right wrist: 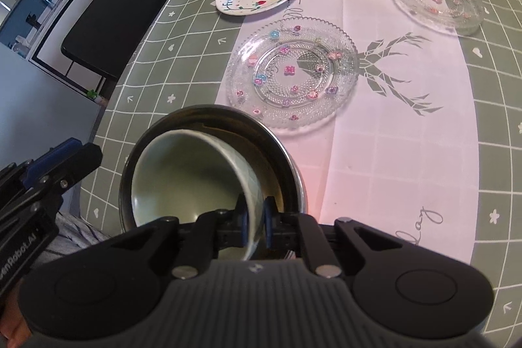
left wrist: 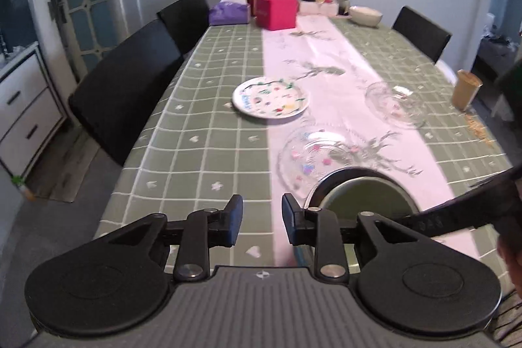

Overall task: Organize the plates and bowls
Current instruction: 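Lower the green bowl into the blue bowl and open both grippers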

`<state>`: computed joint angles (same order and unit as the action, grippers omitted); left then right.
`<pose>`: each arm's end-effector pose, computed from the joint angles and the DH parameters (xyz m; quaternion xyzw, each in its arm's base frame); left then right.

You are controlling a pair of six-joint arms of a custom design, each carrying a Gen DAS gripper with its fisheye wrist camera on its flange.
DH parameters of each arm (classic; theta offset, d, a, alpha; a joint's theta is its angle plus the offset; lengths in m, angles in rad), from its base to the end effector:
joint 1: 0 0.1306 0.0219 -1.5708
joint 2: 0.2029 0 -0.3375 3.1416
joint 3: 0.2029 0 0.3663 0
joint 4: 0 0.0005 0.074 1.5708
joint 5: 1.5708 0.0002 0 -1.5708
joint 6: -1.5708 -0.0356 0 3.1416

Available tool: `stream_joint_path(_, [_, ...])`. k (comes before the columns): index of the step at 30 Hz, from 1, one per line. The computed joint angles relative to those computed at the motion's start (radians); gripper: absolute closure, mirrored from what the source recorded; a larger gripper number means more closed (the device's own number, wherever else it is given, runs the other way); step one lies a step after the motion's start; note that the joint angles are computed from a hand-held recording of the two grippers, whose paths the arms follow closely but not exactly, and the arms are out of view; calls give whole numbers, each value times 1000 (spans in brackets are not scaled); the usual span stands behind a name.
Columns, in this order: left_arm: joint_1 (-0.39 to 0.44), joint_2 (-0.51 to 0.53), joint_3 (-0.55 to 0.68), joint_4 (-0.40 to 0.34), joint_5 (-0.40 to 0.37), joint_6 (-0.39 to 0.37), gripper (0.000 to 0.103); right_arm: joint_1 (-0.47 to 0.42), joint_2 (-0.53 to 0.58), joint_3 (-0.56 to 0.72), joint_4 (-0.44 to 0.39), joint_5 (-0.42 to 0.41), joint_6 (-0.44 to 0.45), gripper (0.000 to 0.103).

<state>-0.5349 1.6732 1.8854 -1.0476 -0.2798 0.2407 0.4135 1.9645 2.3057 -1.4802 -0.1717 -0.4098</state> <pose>0.4813 -0.2743 0.4493 0.0859 0.9214 -0.0142 0.3787 0.5492 0.2471 0.4332 -0.0202 0.9732 0.1621 0.1621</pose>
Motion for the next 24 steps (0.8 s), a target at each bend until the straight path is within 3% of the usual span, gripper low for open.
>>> stream_joint_path(6, [-4,-4,-8,1,-15,-15,68,74,-61,-91,111,239,205,89])
stream_joint_path(12, [-4,-3,-8,-3,-26,-8,65,117,-137,-222,248,363,327,70])
stream_joint_path(16, [-3,-2,-8,-3,-24,-10,63,117,-164,-265,288,376,338,64])
stream_joint_path(24, [-6,-1,-8,-3,-28,-15,60,127,-212,-297,315,349,361,38])
